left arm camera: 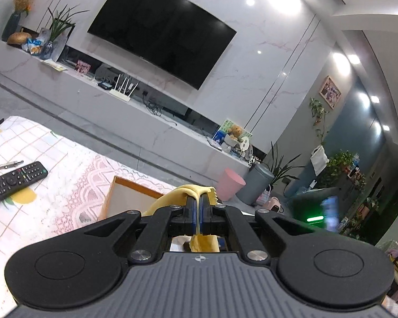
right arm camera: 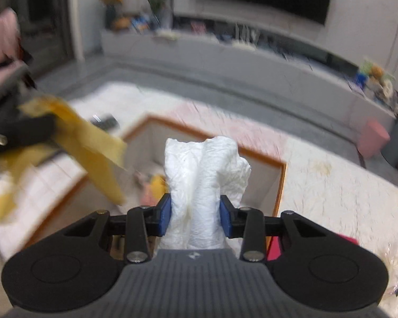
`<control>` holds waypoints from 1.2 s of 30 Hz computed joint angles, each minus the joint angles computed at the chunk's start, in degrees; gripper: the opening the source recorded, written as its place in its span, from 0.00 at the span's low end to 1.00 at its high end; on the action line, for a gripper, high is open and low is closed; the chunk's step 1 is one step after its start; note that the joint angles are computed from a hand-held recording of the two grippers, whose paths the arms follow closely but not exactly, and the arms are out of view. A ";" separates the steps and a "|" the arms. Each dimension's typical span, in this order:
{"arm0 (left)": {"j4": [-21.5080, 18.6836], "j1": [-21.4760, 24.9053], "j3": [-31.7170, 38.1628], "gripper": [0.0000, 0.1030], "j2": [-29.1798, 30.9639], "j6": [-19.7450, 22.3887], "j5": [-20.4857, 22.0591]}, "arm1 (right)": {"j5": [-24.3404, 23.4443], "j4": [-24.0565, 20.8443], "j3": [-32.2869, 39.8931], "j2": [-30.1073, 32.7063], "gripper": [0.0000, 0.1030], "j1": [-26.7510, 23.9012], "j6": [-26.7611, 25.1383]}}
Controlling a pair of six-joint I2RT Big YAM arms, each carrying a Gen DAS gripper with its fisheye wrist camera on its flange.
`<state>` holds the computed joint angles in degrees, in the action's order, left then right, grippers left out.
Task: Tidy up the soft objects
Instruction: 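Carry the yellow cloth with the left tool while the right tool carries the white cloth to the box, then open both tools to drop the yellow and white cloths into the box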
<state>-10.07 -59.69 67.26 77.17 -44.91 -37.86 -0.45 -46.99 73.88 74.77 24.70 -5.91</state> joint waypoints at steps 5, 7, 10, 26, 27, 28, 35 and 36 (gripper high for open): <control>1.84 0.05 -1.74 0.02 -0.69 -1.16 0.53 | 8.64 -2.33 2.70 6.64 0.36 2.14 -1.74; 2.55 0.12 -1.97 0.02 -0.75 -0.63 0.93 | 10.81 -2.56 2.22 7.29 0.36 2.10 -3.16; 4.29 -0.26 -1.88 0.02 -0.13 0.73 1.02 | 13.29 -0.95 1.42 7.78 0.38 2.29 -4.59; -4.07 -1.54 8.24 0.02 6.52 5.01 -0.43 | 7.61 8.71 -11.68 -8.53 0.87 -1.13 -12.38; -5.32 -1.47 9.54 0.02 7.34 4.87 -0.02 | 6.67 8.09 -11.75 -9.33 0.88 -1.92 -11.72; -6.10 -1.40 10.71 0.02 8.18 4.96 0.43 | 5.68 7.52 -11.74 -9.94 0.88 -2.73 -11.08; -3.69 -0.33 12.97 0.02 12.01 3.30 5.10 | 1.13 5.53 -10.48 -11.17 0.88 -7.77 -9.14; -3.54 -0.36 13.55 0.02 12.84 3.90 4.79 | 0.11 4.89 -10.14 -11.10 0.90 -8.57 -8.99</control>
<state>-13.61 -60.05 80.80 90.01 -41.01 -33.06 -0.33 -42.11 63.74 63.67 16.13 -14.90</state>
